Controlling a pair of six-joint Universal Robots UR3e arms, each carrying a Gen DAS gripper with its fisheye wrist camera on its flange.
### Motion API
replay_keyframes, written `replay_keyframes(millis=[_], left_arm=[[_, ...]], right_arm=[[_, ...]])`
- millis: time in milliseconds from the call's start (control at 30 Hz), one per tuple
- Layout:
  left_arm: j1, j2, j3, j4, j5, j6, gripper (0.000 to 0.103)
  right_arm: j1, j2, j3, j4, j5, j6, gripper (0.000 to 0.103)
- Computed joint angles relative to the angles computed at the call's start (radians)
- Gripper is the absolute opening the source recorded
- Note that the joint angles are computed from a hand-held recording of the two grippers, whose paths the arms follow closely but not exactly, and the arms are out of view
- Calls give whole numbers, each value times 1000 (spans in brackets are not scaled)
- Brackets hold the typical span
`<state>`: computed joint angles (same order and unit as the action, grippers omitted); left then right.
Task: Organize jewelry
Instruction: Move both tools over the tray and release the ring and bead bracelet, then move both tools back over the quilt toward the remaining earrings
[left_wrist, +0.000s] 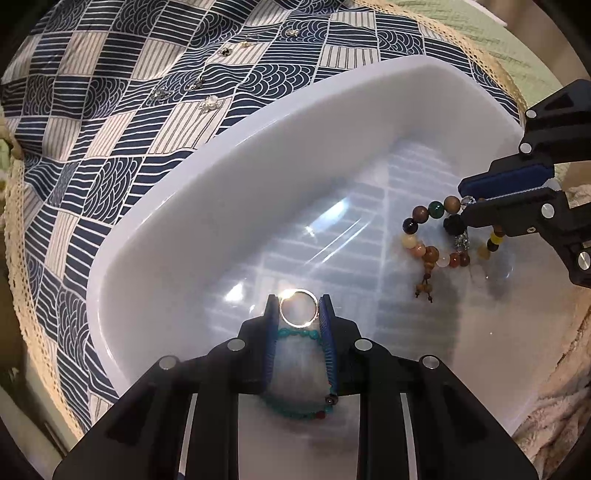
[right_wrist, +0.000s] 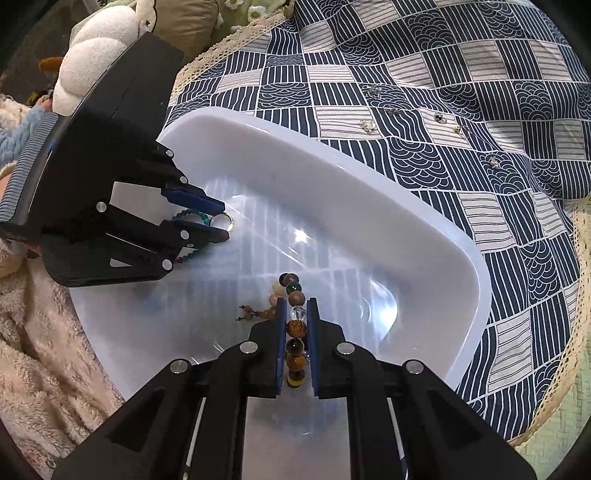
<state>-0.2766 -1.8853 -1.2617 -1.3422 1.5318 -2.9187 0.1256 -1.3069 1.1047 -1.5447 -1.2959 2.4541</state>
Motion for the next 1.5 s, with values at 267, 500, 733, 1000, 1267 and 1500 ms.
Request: replay_keyframes(millis=[267,500,733,1000,1267,1500], left_arm=[[6,38,-1,10,-3,14,55],[56,91,18,16,-61,26,60],[107,140,-6,97,-77,-26,72],[188,173,-25,188,-99,-128,85],[194,161,-52,223,-53,-155,85],[219,194,-131,331,-104,-260,85]], right_arm=[[-30,-58,33,-66,35,-6,51],[-56,-53,-5,-54,64,11,51],[-94,-30,-50,-73,104,70,52],[-135,38,-146,-84,131,167,62],[-128,68,-147,-120,121,206,70],[-107,76,-120,-176,148,259,81]])
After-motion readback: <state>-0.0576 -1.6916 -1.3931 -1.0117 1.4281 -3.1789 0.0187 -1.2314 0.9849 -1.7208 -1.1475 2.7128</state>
